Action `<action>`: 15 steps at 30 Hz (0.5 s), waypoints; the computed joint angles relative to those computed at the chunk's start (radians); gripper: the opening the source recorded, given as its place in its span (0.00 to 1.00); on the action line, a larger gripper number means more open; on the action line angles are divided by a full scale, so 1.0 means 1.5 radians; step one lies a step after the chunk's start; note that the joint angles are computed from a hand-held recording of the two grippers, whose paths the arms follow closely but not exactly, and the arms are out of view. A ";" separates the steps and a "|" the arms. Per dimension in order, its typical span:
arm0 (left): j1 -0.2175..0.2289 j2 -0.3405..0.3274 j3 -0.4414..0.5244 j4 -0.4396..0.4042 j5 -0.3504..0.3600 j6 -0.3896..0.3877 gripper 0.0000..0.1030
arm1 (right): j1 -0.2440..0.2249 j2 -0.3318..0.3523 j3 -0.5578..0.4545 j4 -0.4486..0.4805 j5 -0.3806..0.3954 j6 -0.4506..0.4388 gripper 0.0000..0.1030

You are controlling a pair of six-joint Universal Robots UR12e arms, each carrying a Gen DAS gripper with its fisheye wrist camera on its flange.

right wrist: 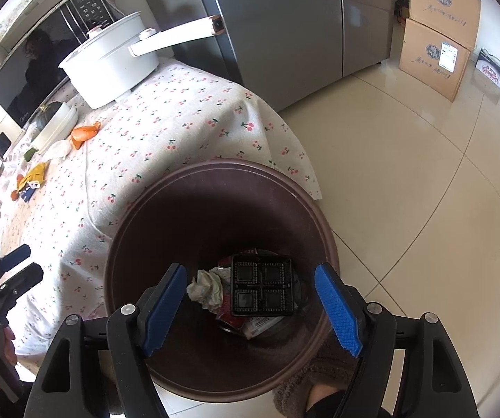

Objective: Collect trash
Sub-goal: 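Carry paper and tray over the brown bin and open both tools to drop them, then reach the right tool to the orange peel on the table and grasp it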

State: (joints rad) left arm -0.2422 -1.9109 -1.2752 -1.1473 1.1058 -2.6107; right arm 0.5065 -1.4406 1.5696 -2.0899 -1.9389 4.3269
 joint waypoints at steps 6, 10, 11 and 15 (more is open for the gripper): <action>0.026 -0.001 0.009 0.013 -0.004 -0.039 0.99 | 0.006 0.037 -0.052 -0.002 0.000 -0.041 0.76; 0.043 -0.002 0.012 0.023 -0.002 -0.063 0.99 | 0.009 0.066 -0.091 0.003 0.002 -0.068 0.77; 0.047 -0.002 0.013 0.024 -0.001 -0.068 0.99 | 0.010 0.073 -0.101 0.005 0.003 -0.074 0.77; 0.061 -0.003 0.016 0.040 0.006 -0.084 0.99 | 0.014 0.101 -0.143 0.017 0.002 -0.101 0.79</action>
